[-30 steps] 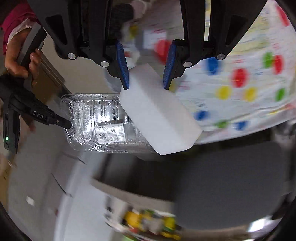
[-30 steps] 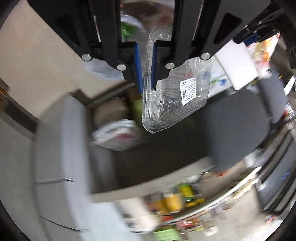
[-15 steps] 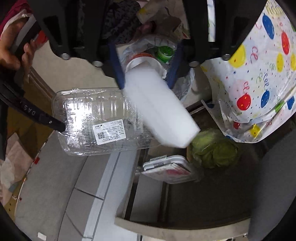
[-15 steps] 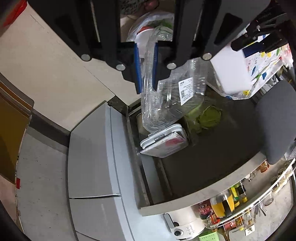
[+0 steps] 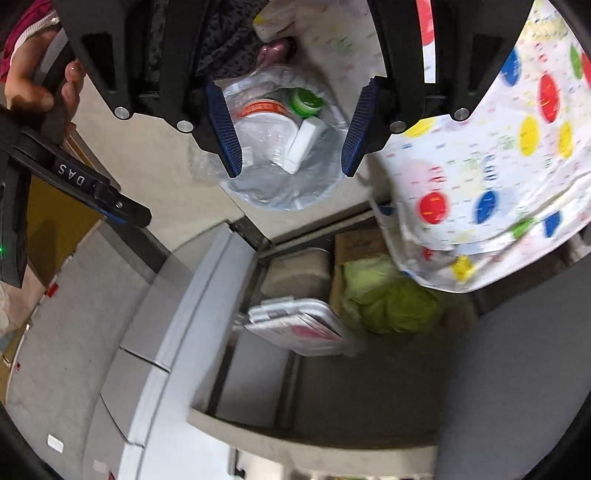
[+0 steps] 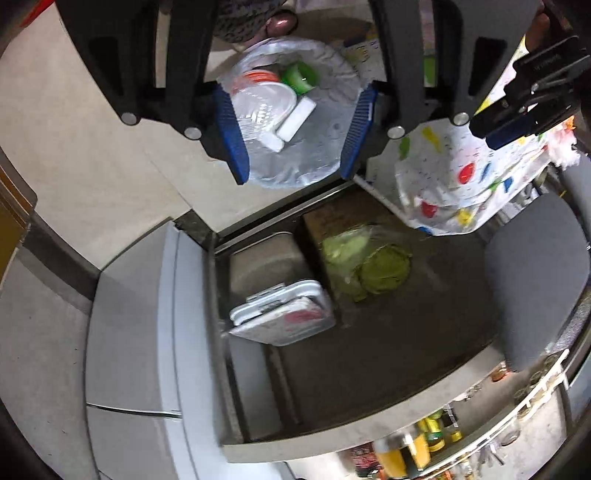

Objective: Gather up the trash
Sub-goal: 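Move both open tools back over the table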

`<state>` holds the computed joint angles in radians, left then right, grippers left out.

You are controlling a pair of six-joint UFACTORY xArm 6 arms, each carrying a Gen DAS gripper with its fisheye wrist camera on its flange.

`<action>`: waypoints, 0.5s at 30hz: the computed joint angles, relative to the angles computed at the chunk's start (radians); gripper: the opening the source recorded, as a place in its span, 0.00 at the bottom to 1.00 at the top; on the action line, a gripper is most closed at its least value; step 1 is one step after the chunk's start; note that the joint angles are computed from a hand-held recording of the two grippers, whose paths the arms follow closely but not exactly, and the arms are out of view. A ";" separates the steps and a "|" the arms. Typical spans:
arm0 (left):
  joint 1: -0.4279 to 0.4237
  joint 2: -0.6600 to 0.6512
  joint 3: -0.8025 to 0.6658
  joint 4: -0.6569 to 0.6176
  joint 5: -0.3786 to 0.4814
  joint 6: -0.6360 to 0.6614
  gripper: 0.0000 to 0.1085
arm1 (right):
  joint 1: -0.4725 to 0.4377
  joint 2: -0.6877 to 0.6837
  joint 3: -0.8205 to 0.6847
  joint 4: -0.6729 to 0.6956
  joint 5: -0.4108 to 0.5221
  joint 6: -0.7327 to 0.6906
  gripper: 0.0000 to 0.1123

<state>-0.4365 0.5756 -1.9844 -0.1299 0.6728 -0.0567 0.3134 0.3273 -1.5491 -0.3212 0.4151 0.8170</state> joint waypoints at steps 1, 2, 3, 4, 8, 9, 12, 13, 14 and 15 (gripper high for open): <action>0.006 -0.045 0.063 0.017 -0.028 -0.017 0.53 | 0.013 -0.006 -0.002 0.005 0.000 -0.011 0.45; 0.011 -0.074 0.105 0.027 -0.045 -0.029 0.53 | 0.023 -0.006 -0.010 0.008 0.003 -0.021 0.45; 0.022 -0.133 0.187 0.046 -0.080 -0.058 0.53 | 0.038 -0.008 -0.018 0.001 0.005 -0.025 0.45; 0.028 -0.169 0.234 0.061 -0.099 -0.080 0.53 | 0.049 -0.008 -0.025 0.001 0.006 -0.033 0.45; 0.081 -0.365 0.480 0.183 -0.182 -0.226 0.53 | 0.124 0.020 -0.098 0.057 0.010 -0.140 0.45; 0.098 -0.411 0.533 0.226 -0.191 -0.275 0.53 | 0.148 0.037 -0.132 0.075 0.015 -0.175 0.45; 0.169 -0.560 0.695 0.326 -0.214 -0.403 0.53 | 0.214 0.107 -0.252 0.149 0.038 -0.286 0.45; 0.190 -0.597 0.730 0.361 -0.213 -0.439 0.53 | 0.235 0.136 -0.301 0.177 0.051 -0.327 0.45; 0.208 -0.629 0.760 0.401 -0.213 -0.477 0.53 | 0.261 0.177 -0.368 0.207 0.069 -0.373 0.45; 0.237 -0.678 0.807 0.470 -0.211 -0.538 0.53 | 0.285 0.225 -0.447 0.233 0.097 -0.416 0.45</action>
<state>-0.1996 -0.1023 -1.1771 0.3400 0.4616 -0.5952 0.5983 0.5522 -1.9964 -0.0885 0.5125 0.4012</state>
